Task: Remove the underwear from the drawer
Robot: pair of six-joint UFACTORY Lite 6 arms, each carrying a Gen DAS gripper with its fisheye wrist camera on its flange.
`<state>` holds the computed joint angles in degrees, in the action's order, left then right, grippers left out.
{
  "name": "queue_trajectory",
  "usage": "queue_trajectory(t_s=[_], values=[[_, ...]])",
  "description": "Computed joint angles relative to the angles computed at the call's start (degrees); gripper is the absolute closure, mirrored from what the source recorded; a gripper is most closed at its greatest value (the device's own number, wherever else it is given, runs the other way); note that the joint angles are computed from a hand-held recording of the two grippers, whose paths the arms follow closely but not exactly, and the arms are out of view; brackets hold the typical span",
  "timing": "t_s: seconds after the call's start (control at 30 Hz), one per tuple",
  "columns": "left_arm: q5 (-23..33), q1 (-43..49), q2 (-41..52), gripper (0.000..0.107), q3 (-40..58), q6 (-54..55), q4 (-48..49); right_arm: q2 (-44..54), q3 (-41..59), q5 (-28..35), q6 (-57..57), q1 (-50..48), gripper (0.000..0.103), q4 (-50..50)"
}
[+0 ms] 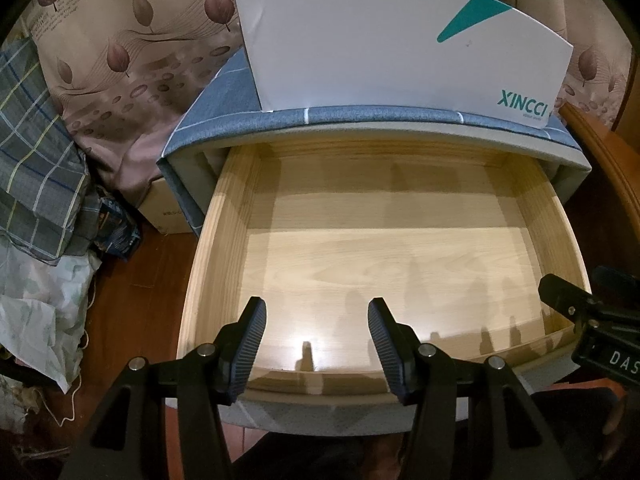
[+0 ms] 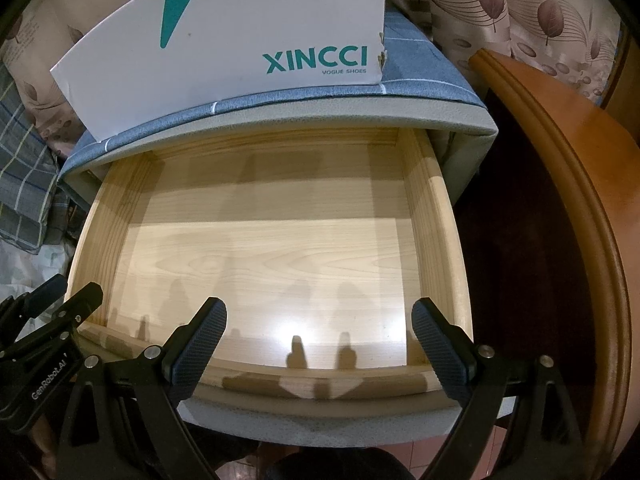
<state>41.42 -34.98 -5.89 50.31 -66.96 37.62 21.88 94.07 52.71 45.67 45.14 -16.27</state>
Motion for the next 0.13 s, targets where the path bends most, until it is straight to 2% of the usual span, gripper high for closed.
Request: queue_trajectory(t_s=[0.13], values=[[-0.1, 0.1, 0.2, 0.053, 0.2, 0.5, -0.6, 0.0, 0.0, 0.0, 0.0, 0.0, 0.011, 0.0]])
